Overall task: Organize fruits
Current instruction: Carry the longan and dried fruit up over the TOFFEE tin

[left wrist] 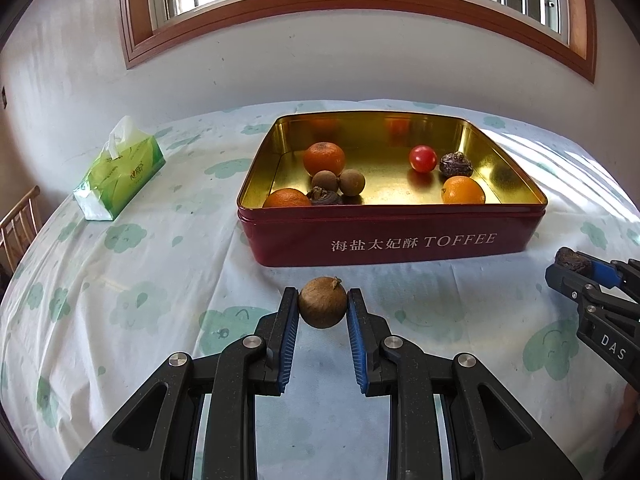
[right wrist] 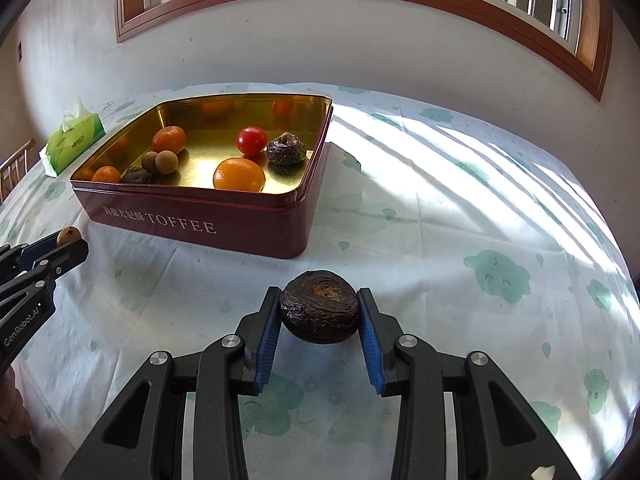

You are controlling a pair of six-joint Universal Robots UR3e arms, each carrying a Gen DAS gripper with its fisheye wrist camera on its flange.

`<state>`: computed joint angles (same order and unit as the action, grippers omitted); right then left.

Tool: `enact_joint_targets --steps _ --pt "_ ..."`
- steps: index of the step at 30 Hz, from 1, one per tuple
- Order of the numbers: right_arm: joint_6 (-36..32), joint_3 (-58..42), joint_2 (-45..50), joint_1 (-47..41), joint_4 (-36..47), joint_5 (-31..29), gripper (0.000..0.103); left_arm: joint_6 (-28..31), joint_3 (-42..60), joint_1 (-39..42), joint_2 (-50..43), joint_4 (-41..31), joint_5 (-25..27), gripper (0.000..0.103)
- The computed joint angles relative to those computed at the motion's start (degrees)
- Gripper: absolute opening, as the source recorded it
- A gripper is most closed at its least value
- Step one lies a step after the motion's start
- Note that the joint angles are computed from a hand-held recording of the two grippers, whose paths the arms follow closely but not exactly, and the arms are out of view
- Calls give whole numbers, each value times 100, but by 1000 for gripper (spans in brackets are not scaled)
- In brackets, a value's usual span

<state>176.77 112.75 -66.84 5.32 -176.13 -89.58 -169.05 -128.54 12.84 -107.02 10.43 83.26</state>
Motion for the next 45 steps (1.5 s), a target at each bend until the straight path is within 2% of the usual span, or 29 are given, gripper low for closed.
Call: enact_joint_targets --steps 11,18,21,30,37,45 --pt "33 123 -283 -38 256 83 34 -88 -85 17 16 151 42 25" --pt "2 48 -501 -4 426 189 34 -45 -190 104 73 249 -129 25" --pt "-6 -33 -568 3 524 249 34 19 -142 130 139 44 -194 25" --pt "-28 -530 -534 94 735 310 34 75 128 585 635 -730 -868 25" --pt "-8 -1149 -260 140 930 423 34 11 860 807 601 -1442 -1355 25" --pt "-52 -2222 435 307 1330 352 34 -13 2024 508 -49 -1939 -1112 25"
